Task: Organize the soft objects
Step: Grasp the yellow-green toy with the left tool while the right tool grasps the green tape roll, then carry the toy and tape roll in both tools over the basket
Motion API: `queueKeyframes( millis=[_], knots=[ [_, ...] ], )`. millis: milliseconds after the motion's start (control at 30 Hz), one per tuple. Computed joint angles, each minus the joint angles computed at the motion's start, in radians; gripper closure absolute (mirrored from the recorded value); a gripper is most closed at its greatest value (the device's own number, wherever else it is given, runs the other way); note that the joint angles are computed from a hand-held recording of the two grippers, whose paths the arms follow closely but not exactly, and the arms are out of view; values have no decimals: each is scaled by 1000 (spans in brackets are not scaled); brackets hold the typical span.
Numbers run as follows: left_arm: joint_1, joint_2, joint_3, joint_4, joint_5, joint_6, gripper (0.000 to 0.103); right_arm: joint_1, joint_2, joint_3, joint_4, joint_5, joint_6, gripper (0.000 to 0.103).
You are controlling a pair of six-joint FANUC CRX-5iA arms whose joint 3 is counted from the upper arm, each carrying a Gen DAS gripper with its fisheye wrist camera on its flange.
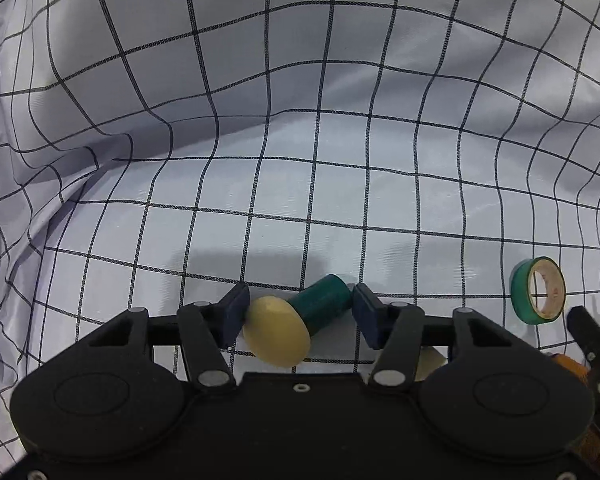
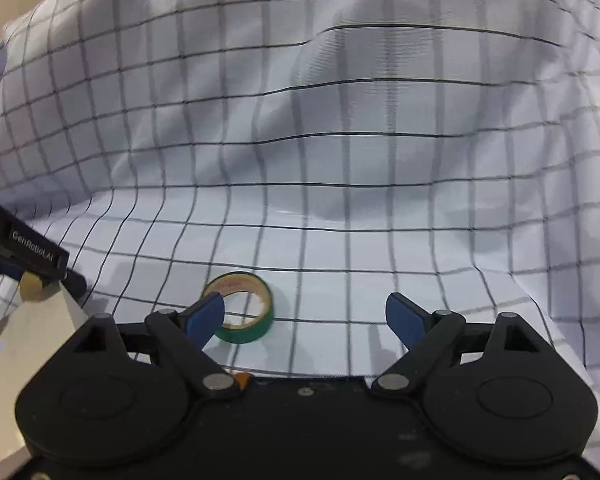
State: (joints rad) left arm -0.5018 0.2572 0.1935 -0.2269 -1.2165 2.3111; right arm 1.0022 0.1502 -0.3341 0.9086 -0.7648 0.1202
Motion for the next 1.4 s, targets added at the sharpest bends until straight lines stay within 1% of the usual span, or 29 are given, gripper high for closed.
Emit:
queueKeyframes(
  millis=[133, 167, 200, 267, 333, 400, 600, 700, 733, 767, 800, 833, 900, 1033, 1133, 1267, 1400],
  knots=[
    [21, -20, -34, 16, 24, -9, 48, 1, 46, 54, -36, -5, 107, 15],
    [31, -54, -72, 22, 33, -18, 48, 2, 57, 66, -43, -8, 130, 15],
    [43, -65, -99, 27, 52, -26, 48, 3, 67, 77, -53, -12, 152, 15],
    [50, -67, -107, 31, 62, -38, 44, 8, 84, 99, -72, -20, 188, 15],
    [57, -70, -120, 44, 82, -48, 37, 9, 100, 120, -102, -27, 221, 15],
    [52, -64, -113, 41, 80, -41, 36, 11, 115, 142, -134, -42, 250, 15],
    [39, -53, -97, 29, 80, -20, 34, 6, 126, 144, -146, -29, 241, 16],
    [40, -54, -97, 29, 82, -1, 34, 7, 126, 138, -140, -25, 231, 20],
    [39, -54, -98, 25, 84, 8, 37, 5, 124, 136, -145, -16, 235, 28],
    [39, -55, -97, 16, 84, 13, 42, 5, 116, 130, -152, -3, 240, 39],
    [32, -59, -95, -2, 83, 18, 49, 2, 106, 125, -169, 16, 258, 45],
    [31, -68, -103, -3, 94, 10, 49, 1, 99, 123, -184, 28, 274, 59],
    [39, -84, -122, 13, 112, -1, 50, 7, 100, 125, -166, 10, 263, 57],
    [38, -95, -131, 14, 113, 16, 50, 7, 95, 115, -143, -5, 224, 57],
    [36, -116, -147, 10, 125, 21, 50, 2, 65, 75, -101, 9, 168, 57],
    [31, -144, -156, 0, 127, 33, 50, -8, 27, 39, -81, 21, 122, 57],
    [15, -174, -156, -7, 122, 32, 50, -10, -3, 19, -73, 2, 100, 57]
  ],
)
